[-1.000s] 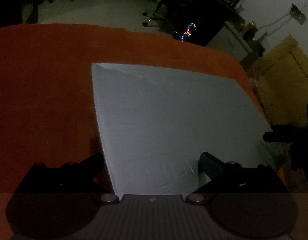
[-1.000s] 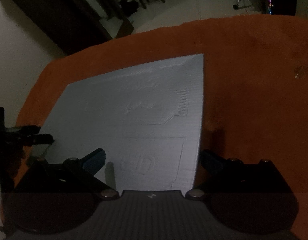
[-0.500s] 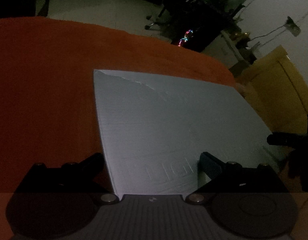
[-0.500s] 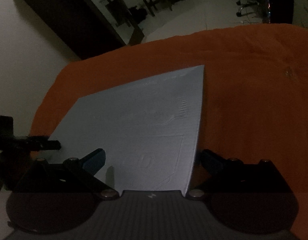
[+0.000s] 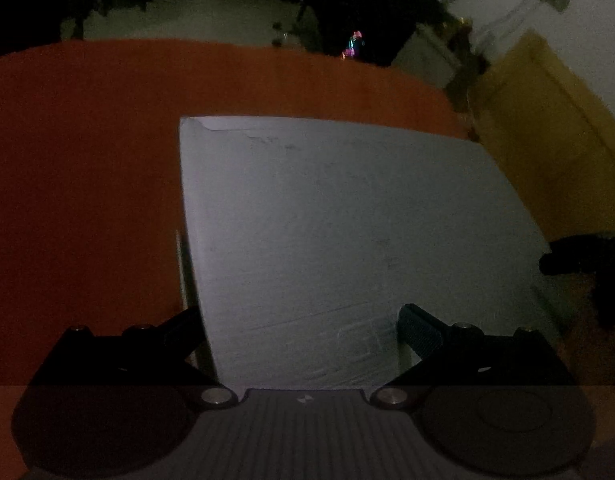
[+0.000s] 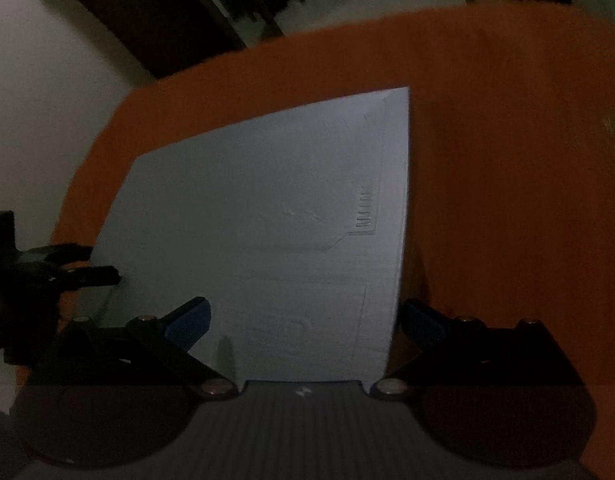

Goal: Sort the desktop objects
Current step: 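Grasp the white lid edges with the left and right tools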

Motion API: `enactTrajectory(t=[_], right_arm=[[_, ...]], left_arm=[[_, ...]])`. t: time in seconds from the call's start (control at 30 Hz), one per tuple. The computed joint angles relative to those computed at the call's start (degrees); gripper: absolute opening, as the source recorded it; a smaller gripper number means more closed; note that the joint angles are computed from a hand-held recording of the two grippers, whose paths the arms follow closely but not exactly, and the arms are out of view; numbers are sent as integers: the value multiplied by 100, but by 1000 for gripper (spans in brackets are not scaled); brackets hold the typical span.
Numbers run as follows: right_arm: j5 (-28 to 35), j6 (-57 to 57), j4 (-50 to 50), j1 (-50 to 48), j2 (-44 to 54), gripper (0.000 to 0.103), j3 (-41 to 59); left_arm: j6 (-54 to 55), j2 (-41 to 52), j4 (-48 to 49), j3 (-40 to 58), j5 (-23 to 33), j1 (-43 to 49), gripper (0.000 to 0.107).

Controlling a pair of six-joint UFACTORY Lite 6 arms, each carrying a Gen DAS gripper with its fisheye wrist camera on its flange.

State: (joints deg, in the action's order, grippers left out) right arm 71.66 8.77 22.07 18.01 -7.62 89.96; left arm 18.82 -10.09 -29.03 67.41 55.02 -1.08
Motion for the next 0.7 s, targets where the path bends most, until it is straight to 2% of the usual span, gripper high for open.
enactTrajectory(t=[0.1, 0.2, 0.37, 0.47, 0.7], right_arm=[[-244, 97, 11, 74, -371, 103, -794], [-385, 156, -64, 256, -426, 103, -1174], [-527, 288, -221, 597, -86, 103, -1257], [-537, 550, -505, 1005, 12, 103, -1278], [-647, 665, -492, 1148, 210, 103, -1351]], left_arm=[[-81, -214, 100, -400, -117, -175, 102], [-101, -259, 352, -494, -243, -401, 102], [-138, -244, 422, -550, -320, -378, 102], [-30, -276, 411, -490, -157, -296, 102], [166, -542, 508, -872, -277, -308, 102]])
